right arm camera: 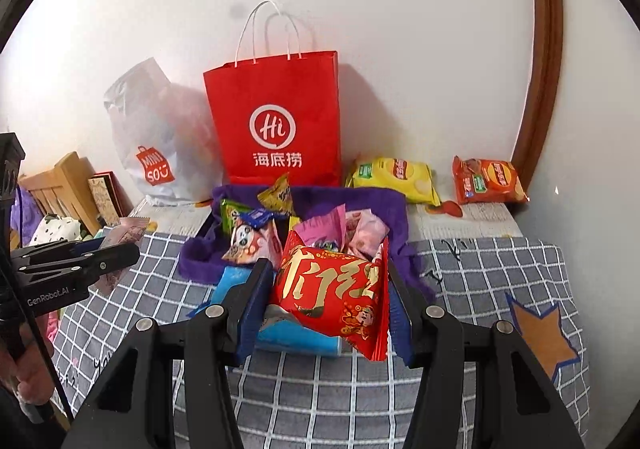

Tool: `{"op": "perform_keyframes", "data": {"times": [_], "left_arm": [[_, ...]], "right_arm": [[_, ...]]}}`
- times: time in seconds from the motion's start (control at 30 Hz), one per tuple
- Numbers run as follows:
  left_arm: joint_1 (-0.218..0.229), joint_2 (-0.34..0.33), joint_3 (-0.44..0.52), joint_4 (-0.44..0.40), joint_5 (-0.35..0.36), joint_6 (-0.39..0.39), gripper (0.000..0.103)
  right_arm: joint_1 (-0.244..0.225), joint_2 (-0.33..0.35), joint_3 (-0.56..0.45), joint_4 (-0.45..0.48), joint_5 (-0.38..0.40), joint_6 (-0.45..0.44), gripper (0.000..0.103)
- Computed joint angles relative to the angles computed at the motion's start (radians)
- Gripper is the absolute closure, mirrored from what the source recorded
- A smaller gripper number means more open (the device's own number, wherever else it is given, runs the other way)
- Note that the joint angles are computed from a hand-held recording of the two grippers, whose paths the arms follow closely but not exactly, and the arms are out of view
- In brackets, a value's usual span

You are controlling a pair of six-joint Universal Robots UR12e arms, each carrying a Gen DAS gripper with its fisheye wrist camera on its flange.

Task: Organize snacks
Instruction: 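Carry the red bag with the right tool while the left carries the pink packet to the towel, then lower the red bag onto the towel with the right tool while the left lowers the pink packet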

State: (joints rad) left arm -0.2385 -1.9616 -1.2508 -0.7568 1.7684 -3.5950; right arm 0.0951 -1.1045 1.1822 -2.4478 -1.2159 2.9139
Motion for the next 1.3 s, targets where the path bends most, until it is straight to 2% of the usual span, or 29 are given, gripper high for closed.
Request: {"op": "perform_keyframes", "data": {"times": [0.63, 1.1, 1.3], "left_arm": [[0.048, -0.090, 0.157, -0.048, 0.008, 0.012, 0.070], [0.085, -0.177, 0.280, -0.107, -0.013, 0.008, 0.070], [0.104, -0.212, 0.316, -0.125, -0.042, -0.001, 0.070]], "right_arm": [[0.030, 0.175, -0.289, 0.072, -0.025, 0.014, 0.050], [0.041, 0.354, -0.583, 0.198, -0.011, 0.044, 0.050], [0.039, 0.409, -0.652, 0.273, -0.009, 0.056, 0.050]]}}
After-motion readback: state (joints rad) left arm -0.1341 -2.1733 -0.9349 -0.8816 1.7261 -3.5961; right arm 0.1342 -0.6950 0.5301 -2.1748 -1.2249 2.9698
